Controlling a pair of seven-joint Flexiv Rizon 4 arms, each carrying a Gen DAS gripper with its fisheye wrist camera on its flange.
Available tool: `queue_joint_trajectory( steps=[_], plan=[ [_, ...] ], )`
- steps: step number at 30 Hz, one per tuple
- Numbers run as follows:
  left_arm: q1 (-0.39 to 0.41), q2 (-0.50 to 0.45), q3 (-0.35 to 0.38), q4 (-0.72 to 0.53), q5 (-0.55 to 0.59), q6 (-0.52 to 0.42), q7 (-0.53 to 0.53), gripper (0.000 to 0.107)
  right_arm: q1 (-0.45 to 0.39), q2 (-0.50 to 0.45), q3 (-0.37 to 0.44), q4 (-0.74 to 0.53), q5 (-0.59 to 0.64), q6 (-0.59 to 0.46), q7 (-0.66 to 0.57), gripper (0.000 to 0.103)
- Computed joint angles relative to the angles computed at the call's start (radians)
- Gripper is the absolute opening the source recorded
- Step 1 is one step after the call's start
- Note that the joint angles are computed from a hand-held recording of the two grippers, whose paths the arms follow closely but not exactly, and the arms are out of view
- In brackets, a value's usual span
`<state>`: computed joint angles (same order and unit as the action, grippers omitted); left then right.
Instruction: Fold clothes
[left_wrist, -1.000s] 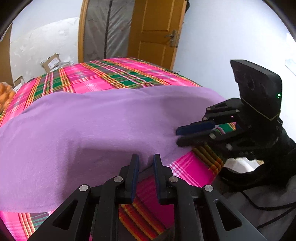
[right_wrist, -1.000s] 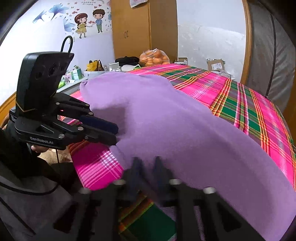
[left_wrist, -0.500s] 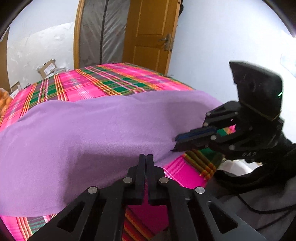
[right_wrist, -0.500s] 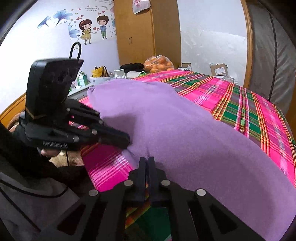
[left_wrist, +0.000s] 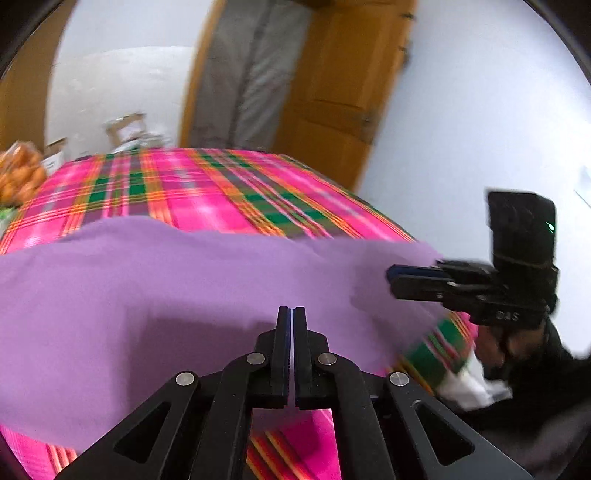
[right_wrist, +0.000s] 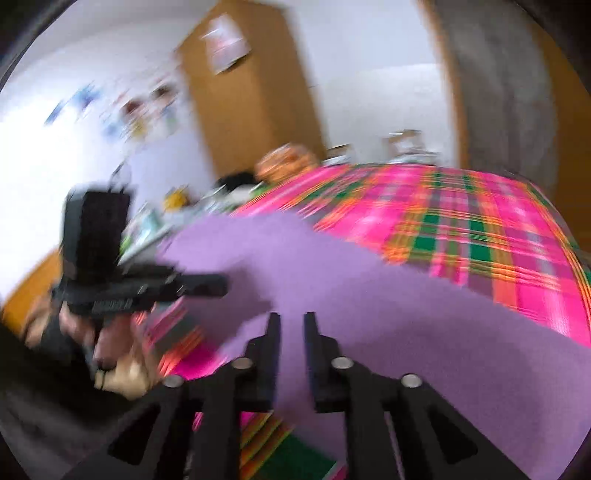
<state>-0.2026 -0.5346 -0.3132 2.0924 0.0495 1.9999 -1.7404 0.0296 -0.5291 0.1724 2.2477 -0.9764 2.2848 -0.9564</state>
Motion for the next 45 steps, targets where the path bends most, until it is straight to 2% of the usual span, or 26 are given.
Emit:
queue_joint_trajectory(
  steps=[1, 3, 6, 11, 12, 14, 16, 17, 19, 22, 24, 25, 27, 28, 29, 31, 33, 35, 39, 40, 42, 44, 45],
  plan=[
    [-0.021, -0.004, 0.021, -0.017, -0.029, -0.015, -0.002, 0.001, 0.024, -0.001, -0.004, -0.010, 0.065, -0.027, 0.009, 0.021],
    [-0.031, -0.019, 0.029, -0.057, -0.059, -0.056, 0.001, 0.001, 0.011, -0.024, 0.015, -0.064, 0.067, -0.104, 0.111, 0.022],
    [-0.091, -0.032, 0.084, -0.119, -0.110, -0.121, 0.034, 0.002, -0.098, -0.099, 0.097, -0.173, -0.116, -0.184, 0.329, 0.022],
    [-0.174, -0.079, 0.165, -0.234, -0.207, -0.226, 0.063, 0.003, -0.168, -0.206, 0.133, -0.317, -0.389, -0.213, 0.638, 0.022],
    [-0.201, -0.088, 0.197, -0.250, -0.224, -0.255, 0.066, 0.003, -0.175, -0.217, 0.121, -0.330, -0.414, -0.215, 0.700, 0.022],
    [-0.254, -0.107, 0.262, -0.286, -0.249, -0.315, 0.063, 0.003, -0.188, -0.228, 0.097, -0.325, -0.379, -0.177, 0.739, 0.011],
    [-0.289, -0.128, 0.313, -0.326, -0.237, -0.380, 0.035, 0.004, -0.198, -0.211, 0.063, -0.263, -0.228, -0.119, 0.698, 0.008],
    [-0.281, -0.124, 0.297, -0.313, -0.252, -0.372, 0.054, 0.005, -0.192, -0.197, 0.038, -0.227, -0.143, -0.087, 0.669, 0.008],
    [-0.252, -0.117, 0.259, -0.289, -0.241, -0.355, 0.060, 0.005, -0.185, -0.158, -0.018, -0.128, 0.078, -0.009, 0.600, 0.001],
    [-0.217, -0.115, 0.212, -0.253, -0.228, -0.296, 0.067, 0.005, -0.174, -0.117, -0.068, -0.026, 0.329, 0.067, 0.535, 0.000],
    [-0.179, -0.112, 0.163, -0.225, -0.222, -0.261, 0.072, 0.005, -0.117, -0.072, -0.119, 0.032, 0.542, 0.065, 0.466, 0.000],
    [-0.145, -0.105, 0.124, -0.203, -0.216, -0.243, 0.076, 0.005, -0.113, -0.065, -0.121, 0.042, 0.590, 0.069, 0.451, 0.001],
    [-0.097, -0.101, 0.062, -0.177, -0.203, -0.222, 0.080, 0.005, -0.134, -0.065, -0.098, 0.050, 0.578, 0.096, 0.420, 0.010],
    [-0.096, -0.100, 0.057, -0.174, -0.199, -0.219, 0.084, 0.005, -0.143, -0.066, -0.087, 0.051, 0.550, 0.109, 0.401, 0.016],
    [-0.094, -0.099, 0.052, -0.172, -0.195, -0.217, 0.087, 0.005, -0.153, -0.068, -0.076, 0.051, 0.515, 0.120, 0.385, 0.017],
    [-0.097, -0.098, 0.047, -0.167, -0.188, -0.215, 0.094, 0.005, -0.186, -0.082, -0.042, 0.022, 0.349, 0.103, 0.380, 0.017],
    [-0.103, -0.095, 0.047, -0.164, -0.186, -0.216, 0.098, 0.005, -0.184, -0.104, -0.018, -0.016, 0.215, 0.074, 0.387, 0.017],
    [-0.092, -0.092, 0.036, -0.159, -0.184, -0.216, 0.100, 0.005, -0.171, -0.125, -0.005, -0.046, 0.142, 0.058, 0.401, 0.017],
    [-0.148, -0.079, 0.104, -0.173, -0.215, -0.237, 0.085, 0.005, -0.164, -0.166, 0.009, -0.112, 0.004, 0.037, 0.478, 0.017],
    [-0.163, -0.081, 0.123, -0.185, -0.222, -0.242, 0.083, 0.005, -0.156, -0.162, 0.008, -0.105, 0.020, 0.035, 0.484, 0.013],
    [-0.192, -0.084, 0.160, -0.207, -0.236, -0.254, 0.079, 0.005, -0.199, -0.176, 0.006, -0.114, -0.036, 0.067, 0.568, 0.007],
    [-0.205, -0.088, 0.176, -0.227, -0.242, -0.267, 0.081, 0.005, -0.193, -0.148, -0.026, -0.072, 0.029, 0.084, 0.563, 0.003],
    [-0.210, -0.091, 0.183, -0.239, -0.246, -0.277, 0.082, 0.005, -0.172, -0.141, -0.048, -0.055, 0.128, 0.089, 0.533, 0.003]
  ],
)
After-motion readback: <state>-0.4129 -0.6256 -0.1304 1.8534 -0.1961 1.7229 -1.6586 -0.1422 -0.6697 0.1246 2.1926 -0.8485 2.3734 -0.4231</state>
